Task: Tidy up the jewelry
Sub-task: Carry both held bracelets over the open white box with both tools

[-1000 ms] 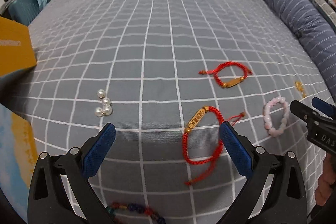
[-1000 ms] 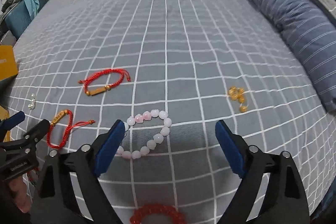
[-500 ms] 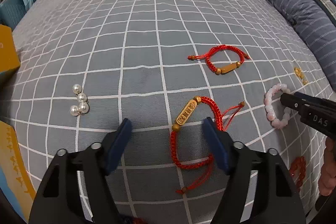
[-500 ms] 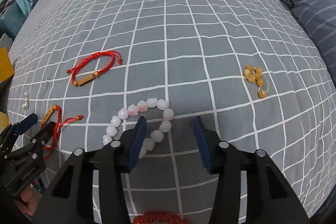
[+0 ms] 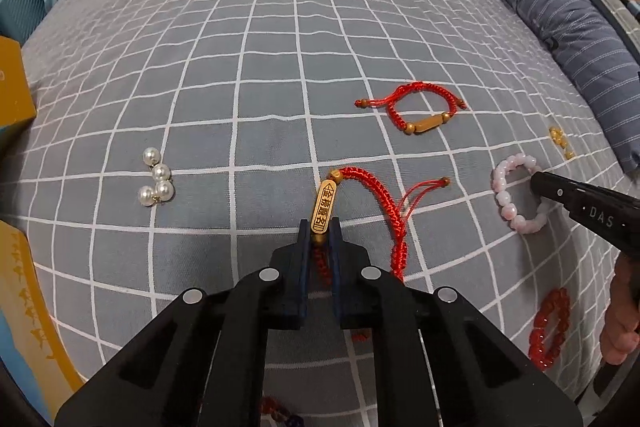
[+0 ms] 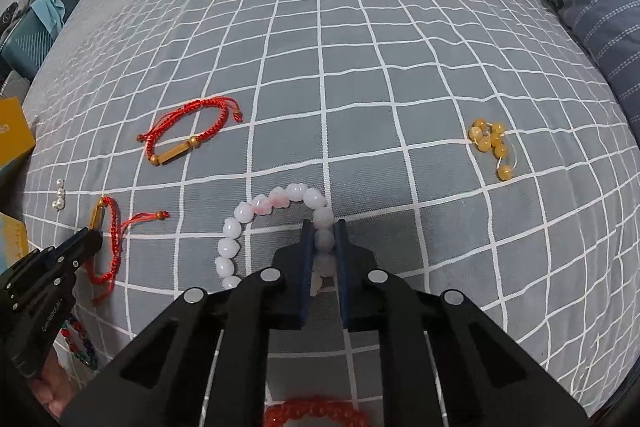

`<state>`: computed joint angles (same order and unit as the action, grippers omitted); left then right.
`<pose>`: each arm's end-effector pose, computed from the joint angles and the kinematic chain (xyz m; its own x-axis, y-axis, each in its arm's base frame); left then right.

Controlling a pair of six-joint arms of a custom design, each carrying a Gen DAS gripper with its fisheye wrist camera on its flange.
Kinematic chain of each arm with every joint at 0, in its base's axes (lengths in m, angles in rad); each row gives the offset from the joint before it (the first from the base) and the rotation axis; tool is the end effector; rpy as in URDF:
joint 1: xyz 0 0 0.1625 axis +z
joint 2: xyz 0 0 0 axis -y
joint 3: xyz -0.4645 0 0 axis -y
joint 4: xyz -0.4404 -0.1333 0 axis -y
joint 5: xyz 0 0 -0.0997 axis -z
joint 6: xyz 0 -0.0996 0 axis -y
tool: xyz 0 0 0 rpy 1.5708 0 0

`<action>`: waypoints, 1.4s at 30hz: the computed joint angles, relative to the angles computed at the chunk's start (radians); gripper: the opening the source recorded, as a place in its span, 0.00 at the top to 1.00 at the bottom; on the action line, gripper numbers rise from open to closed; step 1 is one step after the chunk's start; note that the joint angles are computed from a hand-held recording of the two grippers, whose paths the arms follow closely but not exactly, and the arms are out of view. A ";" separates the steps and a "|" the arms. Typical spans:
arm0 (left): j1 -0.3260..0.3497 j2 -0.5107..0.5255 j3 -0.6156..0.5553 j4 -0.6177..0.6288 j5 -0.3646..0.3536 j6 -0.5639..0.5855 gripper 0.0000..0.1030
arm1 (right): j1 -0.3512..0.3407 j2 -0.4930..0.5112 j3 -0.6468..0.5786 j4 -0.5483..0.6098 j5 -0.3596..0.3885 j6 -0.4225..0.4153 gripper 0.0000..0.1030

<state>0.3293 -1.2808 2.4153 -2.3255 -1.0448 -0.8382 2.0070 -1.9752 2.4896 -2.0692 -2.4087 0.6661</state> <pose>-0.2999 -0.2962 0.0915 -0.7226 0.3643 -0.5875 0.5108 0.8540 -0.0987 0.1802 -0.2462 0.3046 -0.7338 0.3293 0.5942 0.0394 0.8938 -0.4466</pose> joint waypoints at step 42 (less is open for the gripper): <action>-0.224 -0.216 -0.044 0.260 0.052 -0.169 0.92 | 0.382 0.029 -0.138 0.285 -0.110 0.320 0.91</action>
<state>0.1053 -1.4967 2.3718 -2.0655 -0.9932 -1.0069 2.3894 -1.9460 2.3519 -1.7842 -2.5183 0.9857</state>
